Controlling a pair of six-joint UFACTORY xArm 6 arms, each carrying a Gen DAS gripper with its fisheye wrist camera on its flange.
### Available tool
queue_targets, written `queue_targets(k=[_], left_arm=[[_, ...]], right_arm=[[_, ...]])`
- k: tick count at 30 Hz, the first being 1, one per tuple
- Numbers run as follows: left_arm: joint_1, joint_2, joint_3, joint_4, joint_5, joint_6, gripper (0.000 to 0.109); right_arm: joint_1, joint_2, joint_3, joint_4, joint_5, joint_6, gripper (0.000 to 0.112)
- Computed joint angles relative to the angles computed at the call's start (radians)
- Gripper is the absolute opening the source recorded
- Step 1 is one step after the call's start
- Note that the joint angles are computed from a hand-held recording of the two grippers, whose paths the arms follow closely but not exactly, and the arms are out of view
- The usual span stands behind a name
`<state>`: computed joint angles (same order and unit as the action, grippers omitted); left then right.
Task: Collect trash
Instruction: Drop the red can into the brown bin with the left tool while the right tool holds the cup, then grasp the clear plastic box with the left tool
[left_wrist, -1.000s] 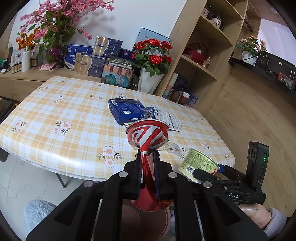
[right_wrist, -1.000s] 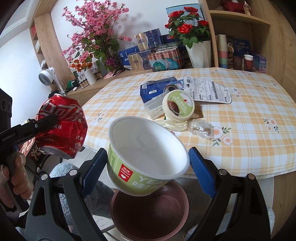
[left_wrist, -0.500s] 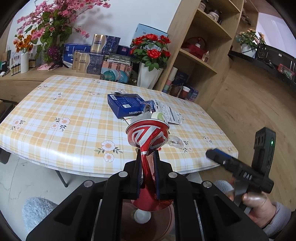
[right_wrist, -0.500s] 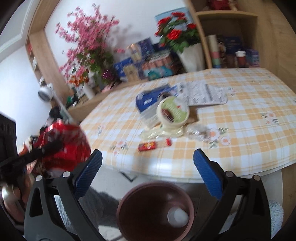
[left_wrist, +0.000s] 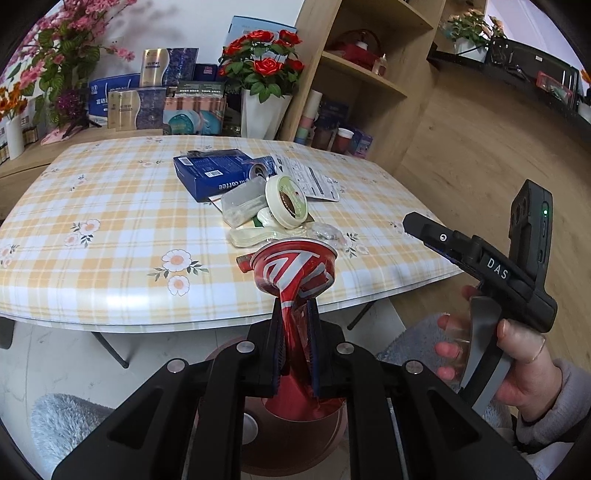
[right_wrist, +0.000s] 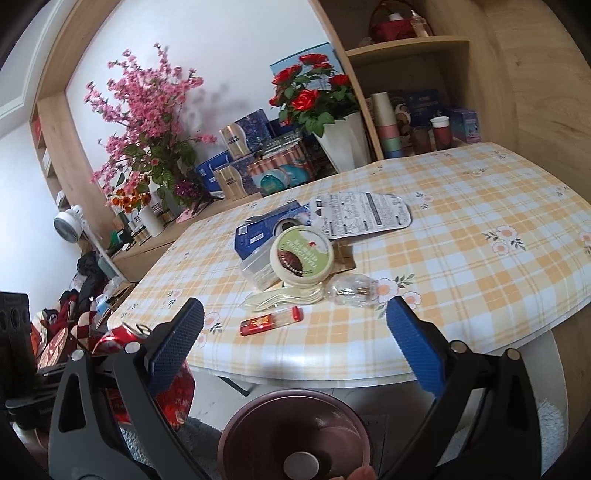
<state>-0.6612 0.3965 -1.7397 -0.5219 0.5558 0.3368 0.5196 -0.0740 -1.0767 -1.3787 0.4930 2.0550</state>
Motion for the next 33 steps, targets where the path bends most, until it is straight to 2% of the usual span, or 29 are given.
queue_targets(k=[3, 5, 6, 8, 11, 12, 15, 18, 23, 26, 29, 33], left_arm=[[0.001, 0.005, -0.006, -0.008, 0.001, 0.003, 0.015], [-0.001, -0.004, 0.007, -0.011, -0.019, 0.000, 0.051], [-0.002, -0.013, 0.021, -0.036, -0.038, 0.020, 0.072], [-0.006, -0.025, 0.036, -0.044, -0.068, 0.030, 0.075], [-0.011, -0.030, 0.051, 0.077, -0.118, -0.051, 0.080], [-0.011, -0.032, 0.056, 0.097, -0.129, -0.069, 0.085], [-0.001, -0.037, 0.072, 0.210, -0.178, -0.182, 0.092], [0.022, -0.033, 0.074, 0.433, -0.212, -0.387, 0.096], [0.061, -0.006, 0.029, 0.636, -0.191, -0.588, 0.097], [0.076, 0.007, 0.008, 0.668, -0.183, -0.634, 0.097], [0.087, 0.020, -0.011, 0.696, -0.183, -0.661, 0.097], [0.092, 0.035, -0.031, 0.719, -0.184, -0.667, 0.097]], right_arm=[[0.000, -0.002, 0.005, 0.017, 0.012, -0.013, 0.097], [0.003, -0.001, 0.005, 0.026, 0.020, -0.025, 0.097], [0.004, -0.001, 0.005, 0.033, 0.023, -0.033, 0.097], [0.007, 0.000, 0.006, 0.041, 0.026, -0.042, 0.097], [0.012, 0.001, 0.004, 0.047, 0.036, -0.050, 0.097], [0.014, 0.000, 0.004, 0.049, 0.040, -0.052, 0.097], [0.021, -0.002, 0.003, 0.056, 0.064, -0.063, 0.097], [0.025, -0.002, 0.001, 0.074, 0.088, -0.087, 0.097], [0.026, -0.008, 0.002, 0.098, 0.125, -0.125, 0.097], [0.022, -0.014, 0.004, 0.102, 0.137, -0.129, 0.097], [0.001, -0.017, 0.010, 0.106, 0.102, -0.121, 0.097], [-0.016, -0.001, 0.000, 0.152, 0.076, -0.177, 0.097]])
